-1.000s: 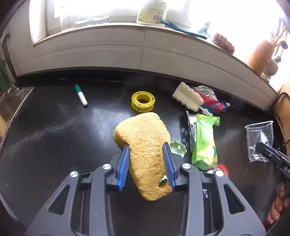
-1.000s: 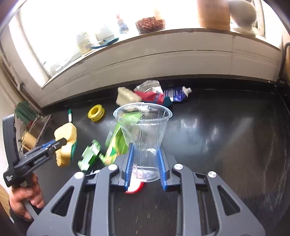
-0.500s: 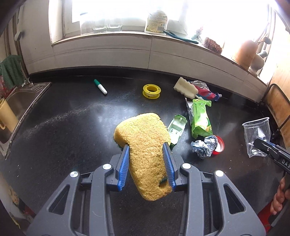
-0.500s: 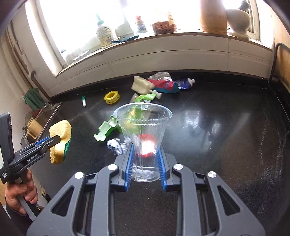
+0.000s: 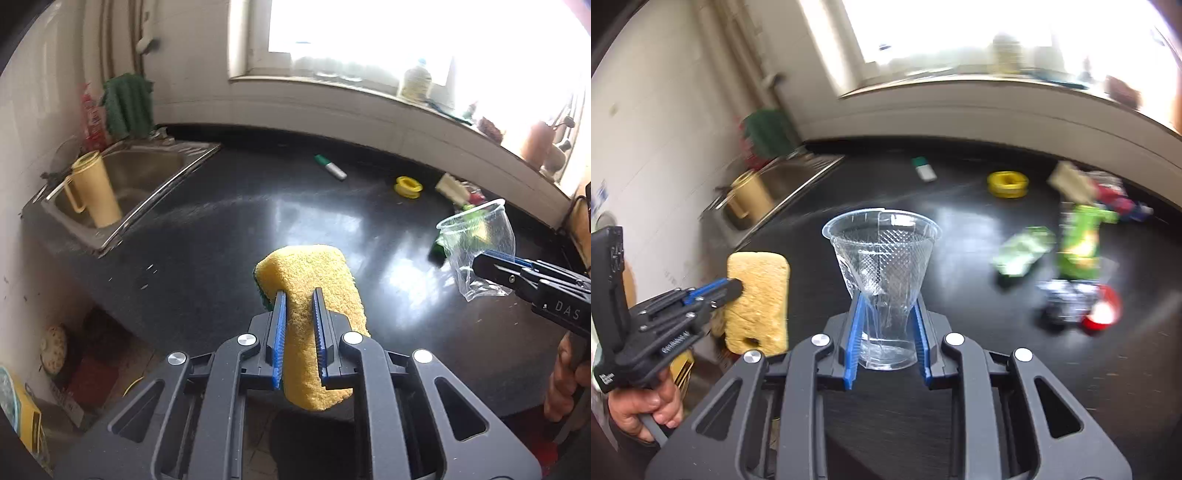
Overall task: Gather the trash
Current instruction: 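Carry sponge and clear cup over the black bin and open both tools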
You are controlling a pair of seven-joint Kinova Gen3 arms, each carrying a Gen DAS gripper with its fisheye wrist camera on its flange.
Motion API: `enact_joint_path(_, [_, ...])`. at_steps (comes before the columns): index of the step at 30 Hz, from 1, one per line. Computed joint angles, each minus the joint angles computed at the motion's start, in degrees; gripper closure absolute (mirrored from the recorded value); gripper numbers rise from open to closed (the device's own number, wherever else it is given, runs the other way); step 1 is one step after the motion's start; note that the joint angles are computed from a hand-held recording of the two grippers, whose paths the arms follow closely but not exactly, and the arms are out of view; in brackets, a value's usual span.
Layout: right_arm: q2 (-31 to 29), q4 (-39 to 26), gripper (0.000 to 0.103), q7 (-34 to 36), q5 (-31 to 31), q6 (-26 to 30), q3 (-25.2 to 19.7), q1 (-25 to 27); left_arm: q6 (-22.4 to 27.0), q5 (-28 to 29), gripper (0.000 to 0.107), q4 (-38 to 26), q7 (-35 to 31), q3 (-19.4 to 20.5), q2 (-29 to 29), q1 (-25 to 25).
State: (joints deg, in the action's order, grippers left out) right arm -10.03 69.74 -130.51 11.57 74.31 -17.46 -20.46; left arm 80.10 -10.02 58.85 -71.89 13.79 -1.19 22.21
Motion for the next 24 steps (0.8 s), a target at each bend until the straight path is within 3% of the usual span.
enact_joint_path(7, [13.6,-9.0,0.077,0.8,-0.3,-3.0,-4.3,-11.3,-0.6,8.9,0.095,17.2,-4.7,-11.2,-11.7,-11.6])
enact_joint_path(12, [25.1,-20.4,0.077,4.9,0.5,0.5,-4.9,-20.9,1.2,8.7,0.095,25.9,-9.0,-16.5,-17.6,-18.0])
enact_joint_path(16, [33.7,-28.0,0.077,8.1,-1.6,3.6,-4.1,-26.1,-0.6,8.6,0.095,33.8,-12.0,-18.7,-18.9,-22.1])
enact_joint_path(24, [45.8,-36.8,0.077,11.0,-4.8,8.3,1.3,-32.0,-11.1,11.8,0.095,47.4,-17.3,-20.8,-16.3,-28.2])
